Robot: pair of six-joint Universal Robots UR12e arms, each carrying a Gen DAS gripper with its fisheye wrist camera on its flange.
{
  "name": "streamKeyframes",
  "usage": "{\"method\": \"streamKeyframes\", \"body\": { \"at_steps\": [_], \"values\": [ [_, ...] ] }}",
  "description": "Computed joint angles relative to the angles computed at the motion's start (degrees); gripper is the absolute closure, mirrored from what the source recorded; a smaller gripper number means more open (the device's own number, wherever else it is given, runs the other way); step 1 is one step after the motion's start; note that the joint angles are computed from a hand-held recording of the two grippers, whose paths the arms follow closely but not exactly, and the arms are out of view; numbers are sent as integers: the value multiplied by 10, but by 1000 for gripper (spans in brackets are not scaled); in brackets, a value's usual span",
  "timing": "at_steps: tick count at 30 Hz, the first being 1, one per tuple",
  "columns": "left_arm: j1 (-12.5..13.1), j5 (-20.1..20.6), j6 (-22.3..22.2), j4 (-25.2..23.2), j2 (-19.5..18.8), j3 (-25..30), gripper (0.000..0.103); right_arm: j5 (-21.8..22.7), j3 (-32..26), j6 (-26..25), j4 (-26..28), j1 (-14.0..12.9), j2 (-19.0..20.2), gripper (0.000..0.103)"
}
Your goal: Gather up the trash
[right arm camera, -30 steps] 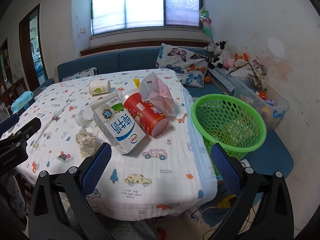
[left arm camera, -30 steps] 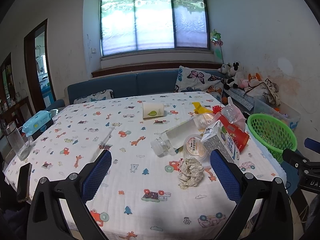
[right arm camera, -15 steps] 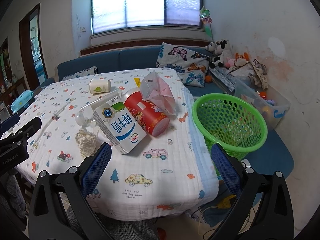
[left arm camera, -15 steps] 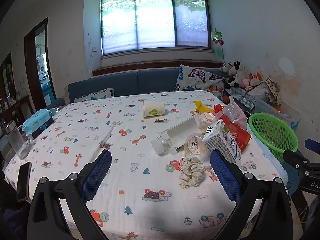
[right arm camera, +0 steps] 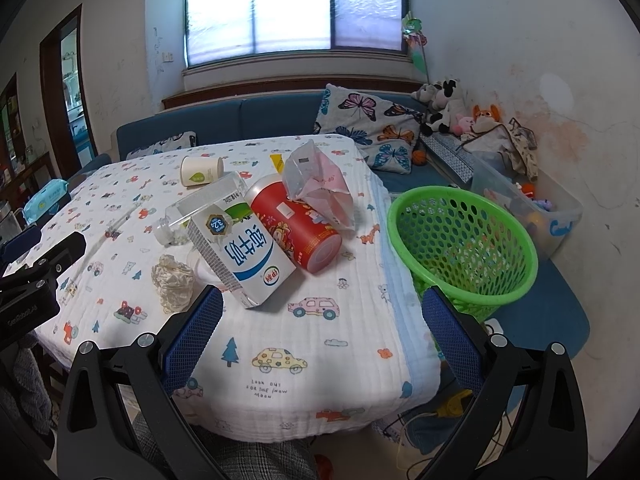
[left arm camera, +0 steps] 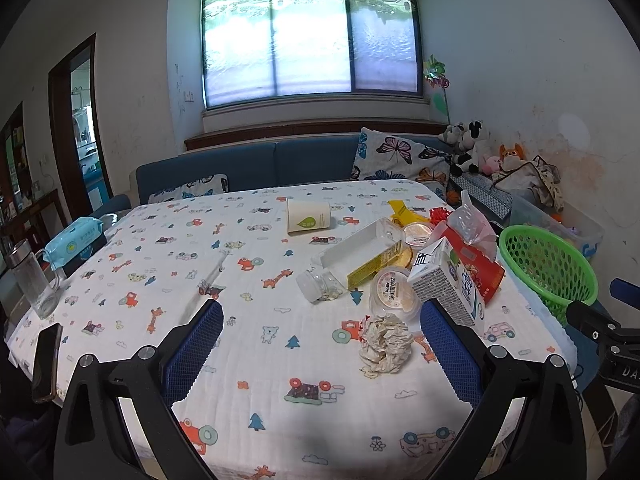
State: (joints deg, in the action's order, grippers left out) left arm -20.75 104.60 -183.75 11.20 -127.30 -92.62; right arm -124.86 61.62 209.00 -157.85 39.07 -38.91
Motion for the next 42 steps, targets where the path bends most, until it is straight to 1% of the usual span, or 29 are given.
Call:
{"method": "streamKeyframes", "body": {
  "at_steps": [12, 20, 27, 32, 36, 38, 42],
  "values": [
    [1, -1, -5, -13, -6, 8, 7, 9, -7, -4, 3, -2, 4, 4],
    [3, -4, -8, -35, -9, 21, 7, 21, -15, -12, 5, -5, 9, 4],
    [7, -12, -11, -60, -12, 34, 7, 39, -27, -23, 8, -9, 16, 4],
    [11, -16, -11, -78, -16, 46, 7, 65, -36, -38, 7, -12, 22, 4],
    [15, -14, -9, -85, -20, 55, 7, 103, -50, -50, 13, -17, 30, 4],
    [18, -13, -9, -89, -21, 58, 7, 115, -58, -58, 17, -19, 34, 4],
    [24, -17, -8, -96, -24, 66, 7, 159, -77, -87, 19, -25, 45, 4]
  ]
}}
